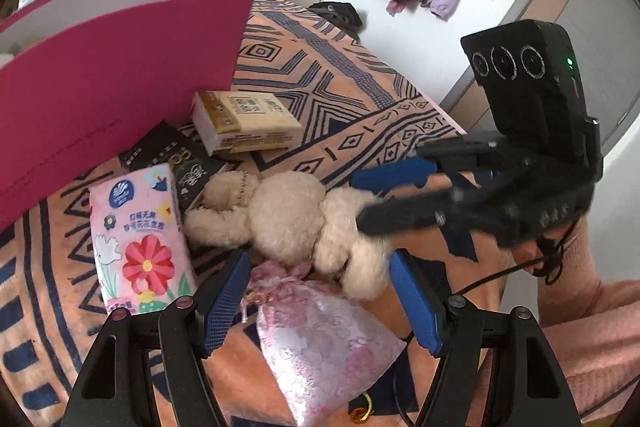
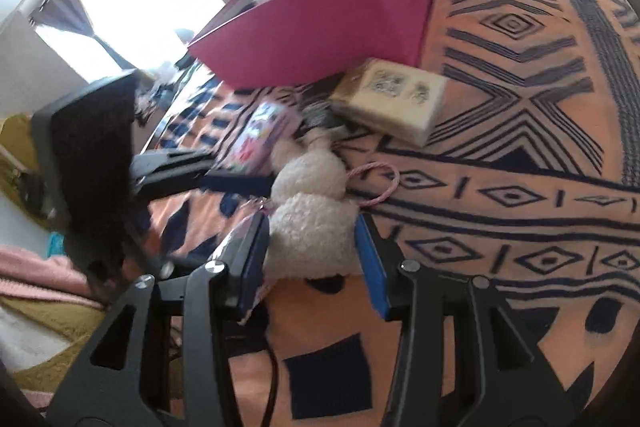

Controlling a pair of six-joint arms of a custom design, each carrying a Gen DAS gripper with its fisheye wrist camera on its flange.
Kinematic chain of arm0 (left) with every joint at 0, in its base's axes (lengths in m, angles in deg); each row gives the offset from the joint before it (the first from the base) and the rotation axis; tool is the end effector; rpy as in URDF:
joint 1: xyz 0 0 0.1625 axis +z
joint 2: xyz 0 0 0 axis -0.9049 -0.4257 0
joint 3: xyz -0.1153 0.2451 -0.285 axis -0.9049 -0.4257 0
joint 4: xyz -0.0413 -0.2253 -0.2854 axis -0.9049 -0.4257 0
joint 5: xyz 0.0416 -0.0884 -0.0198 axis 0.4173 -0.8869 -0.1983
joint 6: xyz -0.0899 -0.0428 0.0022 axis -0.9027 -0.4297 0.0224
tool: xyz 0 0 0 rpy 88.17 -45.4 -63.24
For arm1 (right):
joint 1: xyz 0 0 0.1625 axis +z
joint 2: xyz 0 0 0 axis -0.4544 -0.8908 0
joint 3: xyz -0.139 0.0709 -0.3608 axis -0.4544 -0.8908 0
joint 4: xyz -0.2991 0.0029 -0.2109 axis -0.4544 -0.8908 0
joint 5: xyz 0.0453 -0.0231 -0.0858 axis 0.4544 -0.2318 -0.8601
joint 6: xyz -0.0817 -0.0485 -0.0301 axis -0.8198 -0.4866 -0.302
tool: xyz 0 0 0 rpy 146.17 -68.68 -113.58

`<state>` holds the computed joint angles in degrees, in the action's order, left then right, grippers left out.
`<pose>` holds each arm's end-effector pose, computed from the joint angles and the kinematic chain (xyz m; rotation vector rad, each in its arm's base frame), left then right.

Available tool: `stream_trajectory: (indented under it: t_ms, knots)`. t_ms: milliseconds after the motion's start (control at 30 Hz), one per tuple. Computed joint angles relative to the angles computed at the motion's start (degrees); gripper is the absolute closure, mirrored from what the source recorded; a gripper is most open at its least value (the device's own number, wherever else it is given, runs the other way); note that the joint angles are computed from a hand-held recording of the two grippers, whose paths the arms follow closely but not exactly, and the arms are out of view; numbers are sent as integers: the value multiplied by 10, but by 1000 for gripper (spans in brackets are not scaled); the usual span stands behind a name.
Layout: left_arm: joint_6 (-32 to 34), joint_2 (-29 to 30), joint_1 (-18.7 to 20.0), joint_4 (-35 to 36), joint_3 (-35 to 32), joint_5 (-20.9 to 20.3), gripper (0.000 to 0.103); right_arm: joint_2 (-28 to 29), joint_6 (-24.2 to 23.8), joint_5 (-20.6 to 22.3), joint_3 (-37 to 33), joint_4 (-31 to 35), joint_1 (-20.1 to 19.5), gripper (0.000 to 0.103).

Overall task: Organize objects
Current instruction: 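Move the right tool toward the cream fluffy bunny beside the tissues, then grasp the cream fluffy bunny with the right tool and lift it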

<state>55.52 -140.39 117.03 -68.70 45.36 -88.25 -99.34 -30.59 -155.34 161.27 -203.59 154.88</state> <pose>-0.1174 -0.3703 0.2866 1.5641 2.6997 0.1290 0.3094 -0.2597 -0.0061 0.2600 -2.7619 0.8016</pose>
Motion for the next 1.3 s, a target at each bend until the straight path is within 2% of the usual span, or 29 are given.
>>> stream_trajectory:
  t_ms: [67, 167, 200, 267, 367, 433, 467, 600, 733, 833, 967, 1100, 1300]
  knots:
    - [-2, 1, 1, 2, 0, 0, 30, -5, -9, -11, -2, -1, -7, 55]
    - [-3, 6, 2, -1, 0, 2, 30, -10, -33, -6, -9, -1, -30, 55]
    - [-4, 7, 3, -1, 0, 2, 30, -11, -40, 2, -13, 5, -38, 55]
    - [-4, 9, 4, -1, -1, 2, 30, -15, -63, 53, -19, 17, -66, 55]
    - [-6, 11, 6, -2, -2, 2, 30, -13, -85, 83, -42, 65, -86, 55]
    - [-8, 14, 8, 1, -3, 0, 30, -10, -97, 116, -46, 69, -103, 55]
    - [-8, 14, 8, 1, -3, 1, 30, -7, -102, 118, -50, 77, -104, 57]
    - [-5, 12, 7, 5, -6, -7, 30, -1, -107, 86, -50, 57, -81, 61]
    - [3, 11, 9, 10, -16, -37, 30, -8, -104, 67, -32, 2, -54, 62]
    - [8, 9, 7, 8, -24, -52, 30, -17, -102, 30, -36, -11, -22, 62]
    - [7, 6, -3, -12, -39, -50, 31, -25, -118, -12, -58, -16, 9, 63]
    - [4, 12, -15, -43, -58, -40, 40, -25, -151, -28, -96, -8, 18, 63]
    - [-2, 39, -26, -89, -92, -8, 50, -34, -198, -26, -151, 18, 17, 63]
